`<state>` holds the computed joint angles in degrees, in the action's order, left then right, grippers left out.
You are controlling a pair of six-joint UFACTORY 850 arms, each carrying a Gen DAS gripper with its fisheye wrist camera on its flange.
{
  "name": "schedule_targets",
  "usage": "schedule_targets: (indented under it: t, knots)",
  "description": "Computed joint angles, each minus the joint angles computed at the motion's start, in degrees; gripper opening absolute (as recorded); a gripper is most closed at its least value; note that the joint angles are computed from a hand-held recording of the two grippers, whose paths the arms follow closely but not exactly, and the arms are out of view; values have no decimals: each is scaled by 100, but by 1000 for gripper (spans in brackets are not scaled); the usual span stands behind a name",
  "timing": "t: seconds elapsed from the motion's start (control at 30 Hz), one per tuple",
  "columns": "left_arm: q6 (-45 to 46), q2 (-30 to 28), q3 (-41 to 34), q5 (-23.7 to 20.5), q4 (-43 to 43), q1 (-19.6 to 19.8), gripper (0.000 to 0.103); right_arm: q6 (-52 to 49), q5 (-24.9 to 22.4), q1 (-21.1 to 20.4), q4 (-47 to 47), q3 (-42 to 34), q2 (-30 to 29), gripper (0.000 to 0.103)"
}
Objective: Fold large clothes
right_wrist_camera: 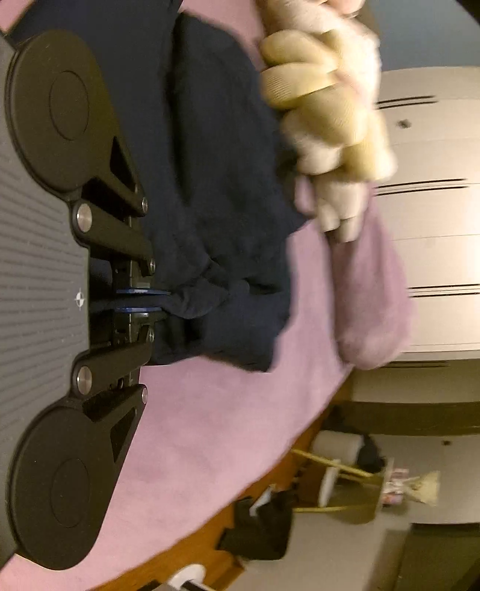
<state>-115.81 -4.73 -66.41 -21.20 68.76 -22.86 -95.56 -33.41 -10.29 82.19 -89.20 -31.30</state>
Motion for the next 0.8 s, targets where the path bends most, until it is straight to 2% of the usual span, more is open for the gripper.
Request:
schedule_targets:
  t: [0.07, 0.13, 0.23, 0.33, 0.37, 0.4, 0.43, 0.47, 0.5, 0.53, 0.57, 0.6, 0.67, 0.7, 0.73, 0.8]
  knots:
    - [-84, -171, -308, -220, 474, 36, 19, -17, -324, -114, 474, -94, 55, 6]
    - [260, -541, -735, -453, 421, 134, 19, 25, -360, -129, 820, -233, 39, 6]
    - [1155, -1178, -1347, -428, -454, 384, 20, -6, 146, 55, 1006, -613, -194, 6]
    - [2079, -1664, -1709, -513, -1430, 529, 24, 1110, 573, 234, 101, -1273, -708, 6]
    - [2310, -1773, -1762, -557, -1668, 548, 35, 1617, 663, 282, -379, -1479, -881, 6]
    - [2465, -1804, -1737, -536, -1859, 563, 41, 2184, 698, 326, -956, -1691, -1059, 6]
    - [2535, -1821, -1689, -418, -1967, 577, 53, 2728, 705, 373, -1527, -1899, -1228, 7]
    - [2554, -1793, -1594, -236, -1998, 603, 61, 3074, 678, 393, -1933, -2013, -1338, 8]
    - [2527, -1746, -1489, -91, -1958, 610, 61, 3236, 622, 399, -2136, -2065, -1400, 11]
    - [2602, -1741, -1453, -74, -2006, 621, 60, 3206, 545, 374, -2111, -2091, -1442, 15]
    - [2780, -1737, -1441, -76, -2178, 634, 54, 3099, 463, 341, -1986, -2093, -1462, 15]
    - [2854, -1742, -1444, -103, -2286, 641, 48, 3136, 354, 329, -2003, -2151, -1503, 21]
    - [2948, -1694, -1444, -127, -2457, 647, 17, 3402, 86, 313, -2265, -2394, -1661, 23]
    - [3064, -1618, -1436, -64, -2614, 648, 16, 3398, 110, 337, -2351, -2377, -1658, 23]
    - [3016, -1546, -1451, -126, -2538, 614, 15, 3303, 208, 369, -2387, -2287, -1610, 15]
    - [2756, -1324, -1486, -88, -1997, 543, 15, 2827, 351, 407, -2167, -2048, -1436, 7]
